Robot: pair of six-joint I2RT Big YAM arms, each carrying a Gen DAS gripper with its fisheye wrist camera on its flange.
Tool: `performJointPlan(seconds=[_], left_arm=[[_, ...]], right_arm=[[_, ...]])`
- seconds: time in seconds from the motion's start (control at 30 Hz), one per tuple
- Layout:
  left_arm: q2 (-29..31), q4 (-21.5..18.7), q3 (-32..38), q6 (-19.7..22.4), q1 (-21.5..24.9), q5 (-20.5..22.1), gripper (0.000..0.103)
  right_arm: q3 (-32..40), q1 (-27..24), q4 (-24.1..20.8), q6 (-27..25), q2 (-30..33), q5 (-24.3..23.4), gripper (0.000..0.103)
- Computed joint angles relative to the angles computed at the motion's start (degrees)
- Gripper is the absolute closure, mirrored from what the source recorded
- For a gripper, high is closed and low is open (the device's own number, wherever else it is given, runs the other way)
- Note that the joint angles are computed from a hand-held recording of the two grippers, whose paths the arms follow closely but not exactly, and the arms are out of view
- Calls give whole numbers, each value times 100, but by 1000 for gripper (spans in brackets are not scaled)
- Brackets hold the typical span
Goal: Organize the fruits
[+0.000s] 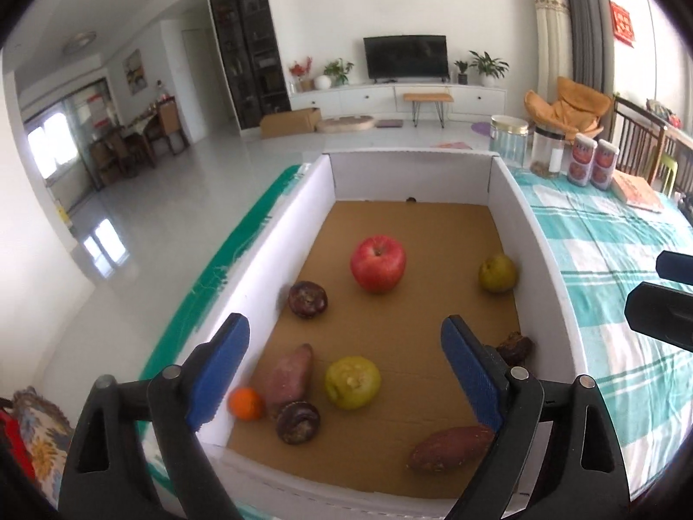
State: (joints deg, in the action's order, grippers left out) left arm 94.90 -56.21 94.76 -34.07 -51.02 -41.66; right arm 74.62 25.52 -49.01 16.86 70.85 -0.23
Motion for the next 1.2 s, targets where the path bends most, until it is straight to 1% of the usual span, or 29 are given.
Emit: performJointPlan(seconds=[0.07,0.1,0.17,0.23,0.27,0.33,0.37,0.47,0.53,0.6,0.67,0.83,0.97,1.1,1.2], left_arm=[[16,-166,64,-86,-61,-265,11],[-10,-163,50,-65,-79,-294,11],[-52,-163,24,-23,-77,-215,11],[-41,-321,77,-74,-82,-174,11],[-30,-424,111,-115,-78,-141,11],[48,-778,257,-302,-58,-20,11],[49,-833,258,-341,-30,24,11],[16,-880,190,-416,-31,2,11],[-32,-848,134,-388,-12,42,11],[-71,-819,92,-358,-6,75,11],[-66,-873,106,-359,4,28,11],[-79,-949,75,-470,46,13,11],[-176,-904,-18,-495,91,187,11],[-346,-823,-184,-473,133,479,11],[-465,-816,-279,-444,165,694,11]], right_arm=[[7,70,-128,19,-20,203,4],[14,103,-180,31,-19,278,4],[40,176,-310,56,-20,422,4],[64,211,-389,56,31,514,4],[81,243,-437,76,56,557,4],[116,304,-529,82,94,654,4],[132,340,-575,75,106,729,4],[167,452,-678,75,148,970,4],[195,473,-748,103,183,1041,4],[210,476,-777,116,215,1046,4],[225,500,-776,141,257,1021,4],[291,579,-778,121,318,1023,4],[419,641,-882,134,416,1042,4],[583,733,-1056,214,527,1009,4],[681,866,-1164,249,589,1075,3]])
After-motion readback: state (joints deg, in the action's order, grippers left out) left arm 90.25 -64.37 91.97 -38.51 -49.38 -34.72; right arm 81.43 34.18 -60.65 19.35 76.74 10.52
